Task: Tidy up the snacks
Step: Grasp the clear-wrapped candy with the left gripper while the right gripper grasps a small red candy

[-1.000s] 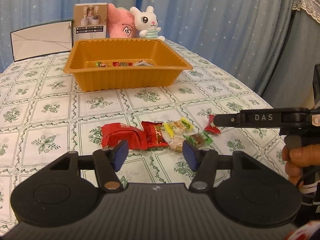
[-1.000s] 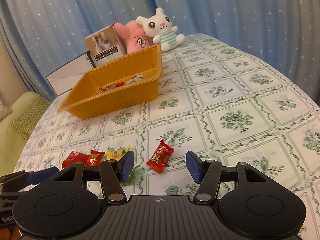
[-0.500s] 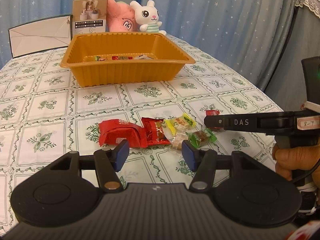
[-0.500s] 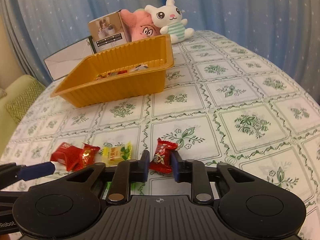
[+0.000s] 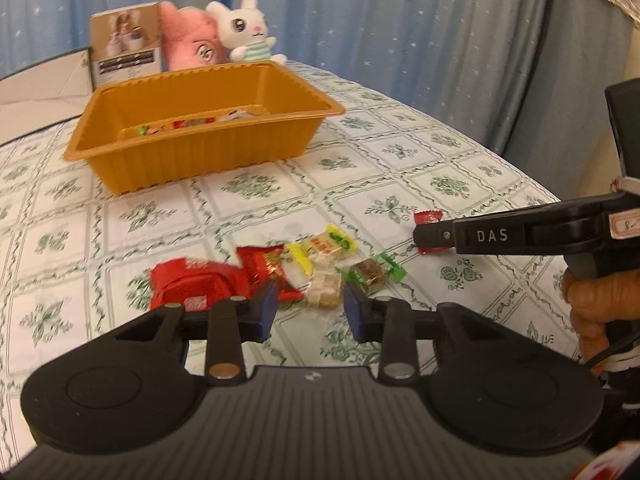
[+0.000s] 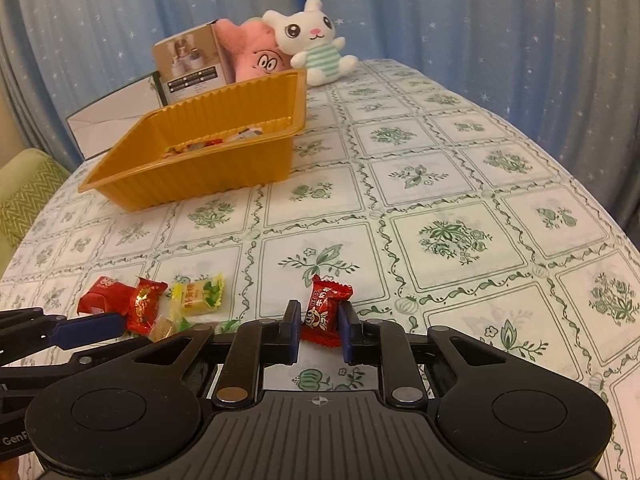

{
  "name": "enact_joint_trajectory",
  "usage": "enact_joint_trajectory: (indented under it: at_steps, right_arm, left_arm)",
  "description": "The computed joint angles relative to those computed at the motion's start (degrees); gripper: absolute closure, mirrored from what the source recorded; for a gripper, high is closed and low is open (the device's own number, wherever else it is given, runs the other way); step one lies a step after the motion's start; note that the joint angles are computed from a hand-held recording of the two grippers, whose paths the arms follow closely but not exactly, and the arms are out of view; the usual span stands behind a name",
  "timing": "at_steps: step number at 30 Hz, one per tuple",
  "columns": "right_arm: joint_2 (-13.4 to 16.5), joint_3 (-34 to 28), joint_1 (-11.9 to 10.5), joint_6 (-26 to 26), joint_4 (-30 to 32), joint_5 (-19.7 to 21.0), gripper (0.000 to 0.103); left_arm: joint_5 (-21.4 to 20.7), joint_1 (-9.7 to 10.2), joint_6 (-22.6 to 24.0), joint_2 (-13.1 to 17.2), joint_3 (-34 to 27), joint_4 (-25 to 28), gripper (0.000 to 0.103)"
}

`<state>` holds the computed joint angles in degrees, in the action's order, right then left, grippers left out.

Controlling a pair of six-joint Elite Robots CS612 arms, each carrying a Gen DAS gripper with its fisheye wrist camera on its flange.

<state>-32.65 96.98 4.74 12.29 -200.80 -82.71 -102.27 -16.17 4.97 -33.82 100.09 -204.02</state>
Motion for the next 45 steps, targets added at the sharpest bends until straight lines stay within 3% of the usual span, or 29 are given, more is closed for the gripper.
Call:
enact_joint_trajectory:
  at_steps: [5, 11, 20, 24, 34, 45]
  right_arm:
    - [0.1, -0.08, 0.05, 0.28, -0.15, -0.04, 0.083]
    - [0.25, -0.11, 0.01, 0.25, -0.57, 0.19, 0.083]
    - [0.24, -0.16, -0.01, 1.12, -0.51, 0.04, 0.083]
    - [0.24, -0.28, 0.12, 0.93, -0.37, -0.54, 0.082]
    - [0.57, -0.83, 0.4, 0.83, -0.55, -1.84, 0.079]
    - [1.09, -2.02, 1.82, -4.94, 0.41, -6.06, 0.078]
  left_arm:
    - [0.35, -0.77, 5.73, 0.22, -0.77, 1.23, 0.073]
    - [0.26, -0.99, 8.12, 0.58, -1.72, 4.24, 0.073]
    - [1.01, -0.9, 4.82, 0.82, -1.91, 3.83, 0.073]
    - [2.39, -1.26, 3.33, 0.56, -1.72, 4.13, 0.083]
    - [4.0, -1.49, 0.73, 0.19, -0.61, 2.98, 0.085]
    - [5.82, -1.98, 0.49, 0.31, -0.26, 1.9, 0.082]
